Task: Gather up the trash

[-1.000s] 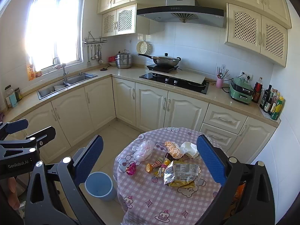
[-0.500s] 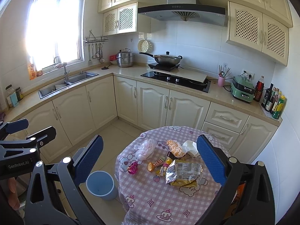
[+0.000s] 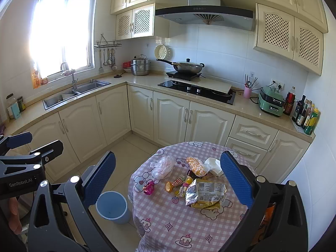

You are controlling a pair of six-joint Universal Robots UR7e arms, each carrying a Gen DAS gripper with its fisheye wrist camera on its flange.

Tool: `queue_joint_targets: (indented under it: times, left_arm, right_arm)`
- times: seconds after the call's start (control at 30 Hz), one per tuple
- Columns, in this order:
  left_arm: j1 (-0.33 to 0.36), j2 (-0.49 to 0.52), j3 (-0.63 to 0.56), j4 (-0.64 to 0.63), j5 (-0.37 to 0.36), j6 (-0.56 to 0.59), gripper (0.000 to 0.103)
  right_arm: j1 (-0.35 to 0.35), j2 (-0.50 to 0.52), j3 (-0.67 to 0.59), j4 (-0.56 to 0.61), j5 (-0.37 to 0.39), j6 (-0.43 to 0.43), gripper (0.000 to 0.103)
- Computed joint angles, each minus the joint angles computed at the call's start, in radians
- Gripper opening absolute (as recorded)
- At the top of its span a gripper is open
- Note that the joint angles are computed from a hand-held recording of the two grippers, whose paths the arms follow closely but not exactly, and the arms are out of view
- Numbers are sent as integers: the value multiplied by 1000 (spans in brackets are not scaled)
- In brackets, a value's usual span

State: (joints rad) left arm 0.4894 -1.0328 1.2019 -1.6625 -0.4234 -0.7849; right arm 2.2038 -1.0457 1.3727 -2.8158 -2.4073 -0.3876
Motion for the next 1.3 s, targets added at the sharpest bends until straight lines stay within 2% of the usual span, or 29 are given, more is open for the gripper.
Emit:
queue_joint_targets:
  times: [0.27,0.73,0.9,1.1,1.3]
  left_arm:
    - [0,0,0,-10,-7,13,93]
    - [12,-36,44,-94,-32,112,93]
    - [13,-61,64,-111,-50,158,93]
    - [25,-88,97,-139,-117,209,93]
    - [67,-52,85,-131,-201,247,93]
  right_arm:
    - [4,7,-3,-4,-10,-3,96]
    - [24,30,-1,-39,-60,21,96]
    - [36,31,12,4,-71,97,96]
    - [61,27,45,-8,-151,144,96]
    - [20,-11,76,93,-195,263,96]
